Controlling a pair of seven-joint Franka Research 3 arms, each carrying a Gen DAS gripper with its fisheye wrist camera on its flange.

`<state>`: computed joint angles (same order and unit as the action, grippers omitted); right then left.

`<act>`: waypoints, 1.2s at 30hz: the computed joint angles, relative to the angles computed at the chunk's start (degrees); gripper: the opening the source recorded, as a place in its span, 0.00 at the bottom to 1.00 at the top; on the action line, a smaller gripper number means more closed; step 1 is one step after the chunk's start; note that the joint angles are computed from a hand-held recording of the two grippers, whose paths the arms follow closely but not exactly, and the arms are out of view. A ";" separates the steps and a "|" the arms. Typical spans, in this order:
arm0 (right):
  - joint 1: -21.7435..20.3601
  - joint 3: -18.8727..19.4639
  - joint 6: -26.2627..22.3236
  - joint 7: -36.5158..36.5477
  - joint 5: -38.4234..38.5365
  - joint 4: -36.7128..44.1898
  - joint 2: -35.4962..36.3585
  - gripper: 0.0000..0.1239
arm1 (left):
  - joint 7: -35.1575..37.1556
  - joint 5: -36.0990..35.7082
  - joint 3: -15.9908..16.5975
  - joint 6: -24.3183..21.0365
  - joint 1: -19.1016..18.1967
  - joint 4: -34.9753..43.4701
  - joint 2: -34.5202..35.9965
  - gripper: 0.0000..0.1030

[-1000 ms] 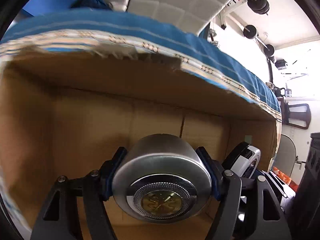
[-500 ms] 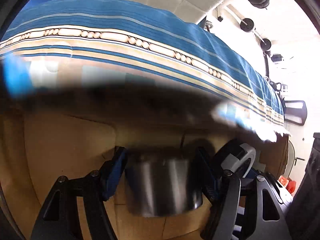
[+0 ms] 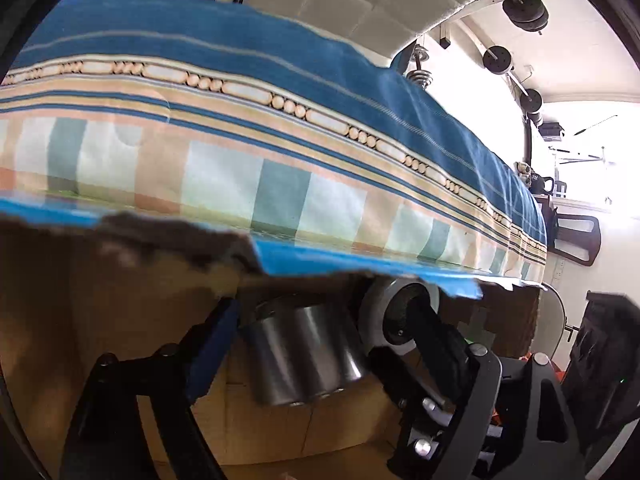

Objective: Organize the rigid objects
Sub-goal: 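Lower both items into the box and open both grippers, then raise both grippers out of the box and back over the table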

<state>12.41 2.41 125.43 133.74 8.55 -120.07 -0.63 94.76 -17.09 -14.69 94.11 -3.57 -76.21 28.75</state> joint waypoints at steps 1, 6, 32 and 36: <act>0.09 0.07 0.53 -0.02 0.59 -0.70 -0.72 0.70 | 0.57 0.31 0.00 0.15 0.08 -0.39 -0.82 0.92; 0.82 1.05 1.60 1.33 1.62 -3.08 -3.91 0.81 | 4.31 3.59 1.02 4.15 0.03 -7.12 -8.00 1.00; 6.04 13.37 -9.75 20.48 -16.98 -8.38 -27.04 0.83 | 17.80 4.17 12.04 34.16 -3.61 -45.60 -51.48 1.00; 5.88 15.51 -12.18 21.70 -17.38 -7.51 -31.26 0.83 | 17.63 3.91 13.46 34.29 -4.72 -46.62 -55.80 1.00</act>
